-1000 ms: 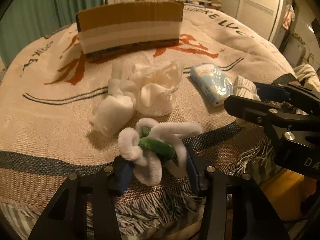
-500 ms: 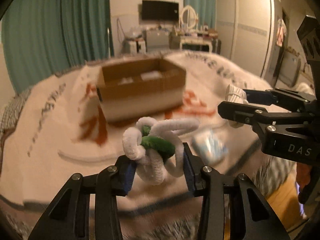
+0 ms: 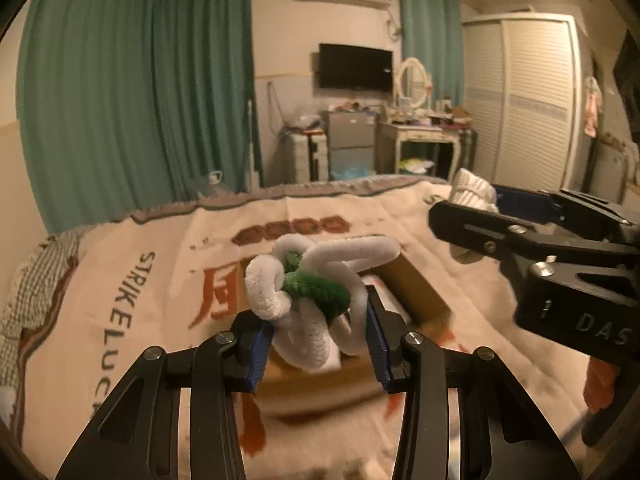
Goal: Organize soft objects
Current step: 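Carry both items over the box and release them inside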
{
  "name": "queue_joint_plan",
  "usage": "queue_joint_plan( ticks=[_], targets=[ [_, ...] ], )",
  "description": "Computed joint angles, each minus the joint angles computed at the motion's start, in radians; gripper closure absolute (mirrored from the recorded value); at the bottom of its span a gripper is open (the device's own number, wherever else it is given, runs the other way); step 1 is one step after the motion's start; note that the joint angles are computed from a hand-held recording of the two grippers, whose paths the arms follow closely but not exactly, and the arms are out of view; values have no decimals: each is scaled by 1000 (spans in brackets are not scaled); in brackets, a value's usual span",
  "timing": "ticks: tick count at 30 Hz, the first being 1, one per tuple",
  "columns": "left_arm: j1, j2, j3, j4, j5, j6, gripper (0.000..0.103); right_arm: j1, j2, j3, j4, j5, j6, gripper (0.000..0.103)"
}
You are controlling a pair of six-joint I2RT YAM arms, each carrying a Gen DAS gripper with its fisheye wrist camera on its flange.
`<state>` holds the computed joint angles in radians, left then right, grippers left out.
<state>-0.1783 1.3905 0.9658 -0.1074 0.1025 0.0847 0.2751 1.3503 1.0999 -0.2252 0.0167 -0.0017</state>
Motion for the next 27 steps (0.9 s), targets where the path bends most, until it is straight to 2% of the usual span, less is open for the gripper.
queue_joint_plan(
  ticks=[4,7,13,17,19,21,22,23,25,27],
  targets=[
    [14,186,118,43,2,12,62,-44,185,146,15,-46,-5,48],
    [7,286,167,63,-32,18,62,-63,337,244,12,-69,-17,48],
    [13,456,272,39,-35,9,62,-108,527,326,13,-114,-10,49],
    [14,487,289,36,-30,10,61,-130,579,323,40,-162,-6,49],
    [13,465,260,66,-21,3,55,-132,578,310,57,-174,3,48],
    [21,462,256,88,-16,-12,39,-130,573,305,65,-160,4,46],
    [19,454,258,83,-39,-25,23,-128,567,307,57,-149,5,43],
    [19,440,252,85,-51,-33,16,-128,554,302,52,-137,10,37],
    [19,400,235,93,-72,-32,16,-127,516,282,50,-124,21,25],
    [16,341,219,77,-96,-20,16,-127,447,245,47,-109,24,23]
  ],
)
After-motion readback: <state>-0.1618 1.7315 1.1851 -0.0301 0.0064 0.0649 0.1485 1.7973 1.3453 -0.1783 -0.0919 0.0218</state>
